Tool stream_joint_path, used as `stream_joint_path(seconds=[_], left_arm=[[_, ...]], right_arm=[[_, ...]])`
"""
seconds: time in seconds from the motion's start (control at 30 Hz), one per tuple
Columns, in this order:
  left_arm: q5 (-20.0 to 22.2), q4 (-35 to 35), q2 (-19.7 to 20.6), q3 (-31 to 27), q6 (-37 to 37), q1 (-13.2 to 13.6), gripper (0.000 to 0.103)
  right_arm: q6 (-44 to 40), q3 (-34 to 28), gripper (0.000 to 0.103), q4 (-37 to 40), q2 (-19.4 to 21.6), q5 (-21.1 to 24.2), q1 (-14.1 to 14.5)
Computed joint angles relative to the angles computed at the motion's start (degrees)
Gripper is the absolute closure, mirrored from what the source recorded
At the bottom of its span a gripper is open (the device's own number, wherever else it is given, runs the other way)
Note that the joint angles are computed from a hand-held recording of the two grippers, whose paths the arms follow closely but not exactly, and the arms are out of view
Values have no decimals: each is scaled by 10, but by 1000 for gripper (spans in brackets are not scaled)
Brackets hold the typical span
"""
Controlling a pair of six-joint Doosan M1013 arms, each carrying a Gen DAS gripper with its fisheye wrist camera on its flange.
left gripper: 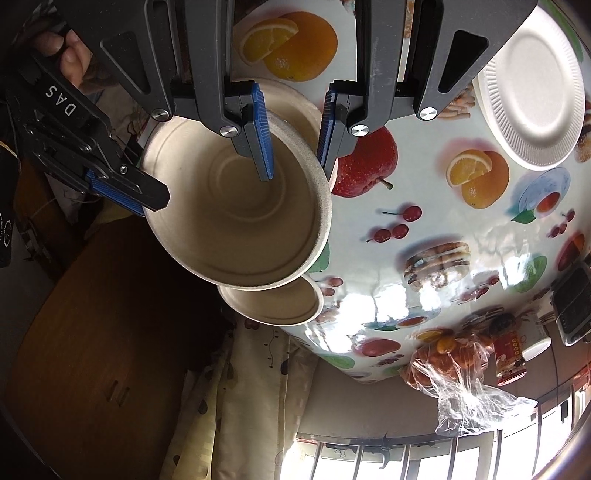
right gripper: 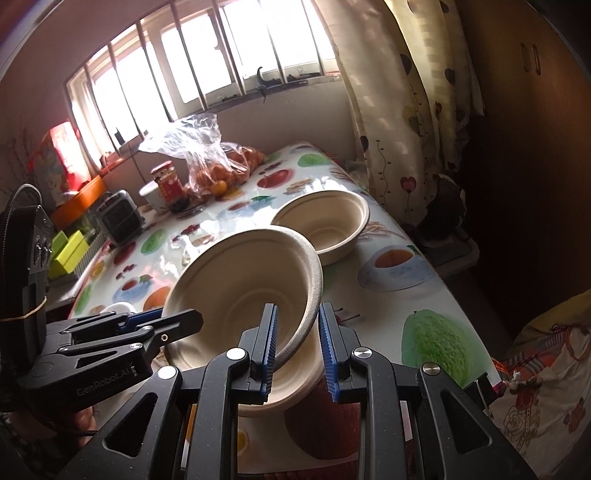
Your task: Organize plates and bowls
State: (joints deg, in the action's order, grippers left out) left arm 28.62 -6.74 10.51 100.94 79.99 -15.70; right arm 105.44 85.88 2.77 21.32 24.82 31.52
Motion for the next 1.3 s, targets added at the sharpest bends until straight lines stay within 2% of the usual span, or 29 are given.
stream_joint_path(seconds=[1.3], left_arm=[[18, 16, 3, 10, -33, -4, 78]], right_arm=[[-23, 11, 80, 37, 9, 17, 0]])
